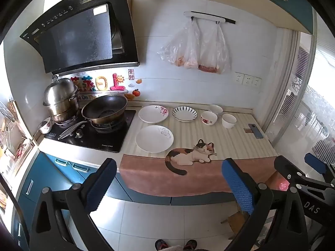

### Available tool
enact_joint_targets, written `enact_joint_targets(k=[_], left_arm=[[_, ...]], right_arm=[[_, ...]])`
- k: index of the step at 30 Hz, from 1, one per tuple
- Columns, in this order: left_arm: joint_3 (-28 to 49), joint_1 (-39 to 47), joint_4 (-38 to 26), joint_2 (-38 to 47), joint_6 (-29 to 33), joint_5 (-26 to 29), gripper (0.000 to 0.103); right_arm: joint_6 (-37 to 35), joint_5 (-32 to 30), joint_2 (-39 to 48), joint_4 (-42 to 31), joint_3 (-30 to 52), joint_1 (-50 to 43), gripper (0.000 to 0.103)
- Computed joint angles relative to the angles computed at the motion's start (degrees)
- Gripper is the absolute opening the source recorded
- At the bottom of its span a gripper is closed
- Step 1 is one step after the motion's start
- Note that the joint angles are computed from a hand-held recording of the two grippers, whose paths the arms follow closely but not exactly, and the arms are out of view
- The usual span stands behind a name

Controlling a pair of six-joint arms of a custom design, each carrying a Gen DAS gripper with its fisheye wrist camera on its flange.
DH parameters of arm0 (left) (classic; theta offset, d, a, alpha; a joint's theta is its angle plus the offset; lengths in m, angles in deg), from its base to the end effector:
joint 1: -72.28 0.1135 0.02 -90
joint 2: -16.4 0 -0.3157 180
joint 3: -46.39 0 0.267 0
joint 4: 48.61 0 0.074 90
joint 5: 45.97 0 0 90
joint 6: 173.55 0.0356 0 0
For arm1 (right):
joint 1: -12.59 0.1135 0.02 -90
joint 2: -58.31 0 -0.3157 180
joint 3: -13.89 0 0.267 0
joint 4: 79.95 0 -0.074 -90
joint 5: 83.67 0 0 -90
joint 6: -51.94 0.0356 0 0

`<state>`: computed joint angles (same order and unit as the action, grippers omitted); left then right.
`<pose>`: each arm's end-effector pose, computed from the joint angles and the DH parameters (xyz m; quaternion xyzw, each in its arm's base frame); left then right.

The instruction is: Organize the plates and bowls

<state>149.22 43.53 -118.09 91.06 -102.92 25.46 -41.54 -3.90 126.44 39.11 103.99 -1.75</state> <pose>0.2271 -0.1116 0.4729 0.0072 0.9016 -0.0316 0.4314 0.2290 -0.0520 0.4378 0.0468 0.8985 0.0130 0.4363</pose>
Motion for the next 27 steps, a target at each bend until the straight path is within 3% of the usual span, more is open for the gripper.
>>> enact_joint_targets(k=[27], left_arm=[[0.4,1.4,-0.3,0.3,0.9,1.1,0.103]], right_arm=[[0.5,0.3,3.0,0.9,1.9,0.2,0.103]])
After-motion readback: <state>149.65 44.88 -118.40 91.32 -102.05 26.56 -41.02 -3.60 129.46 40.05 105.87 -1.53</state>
